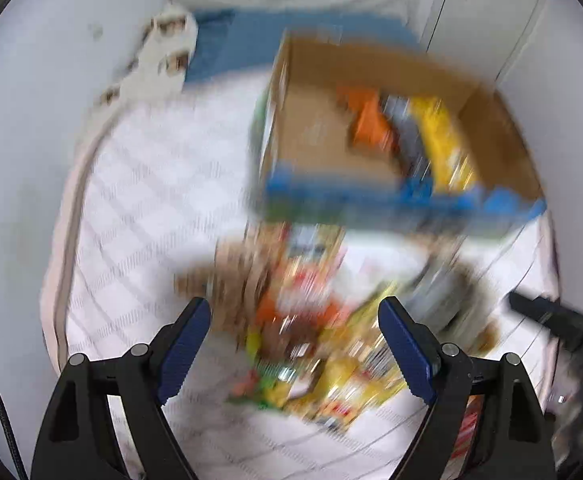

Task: Organize snacks
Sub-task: 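Grasp the green candy bag with the left tool while the right tool grasps the yellow chip bag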

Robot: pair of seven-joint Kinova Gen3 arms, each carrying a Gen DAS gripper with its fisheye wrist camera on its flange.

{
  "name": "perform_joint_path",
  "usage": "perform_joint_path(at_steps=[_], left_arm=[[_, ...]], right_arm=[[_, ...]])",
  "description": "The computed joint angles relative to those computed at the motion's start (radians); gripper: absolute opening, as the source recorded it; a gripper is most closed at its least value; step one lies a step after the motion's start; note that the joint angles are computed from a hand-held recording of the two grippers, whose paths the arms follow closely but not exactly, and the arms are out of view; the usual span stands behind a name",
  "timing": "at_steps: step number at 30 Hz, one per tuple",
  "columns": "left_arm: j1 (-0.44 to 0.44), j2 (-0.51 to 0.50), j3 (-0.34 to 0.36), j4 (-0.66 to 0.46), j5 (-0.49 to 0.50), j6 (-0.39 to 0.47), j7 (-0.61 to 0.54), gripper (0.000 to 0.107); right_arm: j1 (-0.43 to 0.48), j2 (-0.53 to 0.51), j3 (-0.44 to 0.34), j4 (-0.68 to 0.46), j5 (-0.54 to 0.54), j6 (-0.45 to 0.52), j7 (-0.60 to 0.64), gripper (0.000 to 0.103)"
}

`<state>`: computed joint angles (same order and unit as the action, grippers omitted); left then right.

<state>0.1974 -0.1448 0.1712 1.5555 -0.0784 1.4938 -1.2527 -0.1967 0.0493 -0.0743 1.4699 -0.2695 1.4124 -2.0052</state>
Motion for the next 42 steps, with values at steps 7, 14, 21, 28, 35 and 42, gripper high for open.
perform_joint_path(at_steps=[7,14,21,28,35,42], left_arm=[[-0.011,0.03,-0.041,0.272,0.01,-0.051,-0.081,0.086],[-0.009,0.111,-0.049,0.354,0.032,-0.137,-0.131,0.083],[-0.094,0.043,-0.125,0.393,0.091,-0.16,-0.132,0.053],[-0.189,-0.032,-0.177,0.464,0.121,-0.134,-0.16,0.053],[-0.215,-0.061,-0.169,0.502,0.113,-0.154,-0.188,0.053],[-0.172,-0.076,-0.085,0.542,0.106,-0.177,-0.08,0.055]], right_arm=[[0.032,-0.03,0.018,0.199,-0.064,-0.051,0.001,0.097],[-0.018,-0.014,-0.028,0.325,-0.225,-0.098,0.023,0.097],[-0.107,0.04,-0.077,0.369,-0.304,-0.212,-0.044,0.096],[-0.192,0.124,-0.118,0.307,-0.219,-0.275,-0.159,0.085],[-0.333,0.174,-0.165,0.153,0.033,-0.127,-0.024,0.06],[-0.393,0.167,-0.153,0.117,0.107,-0.031,0.053,0.066]])
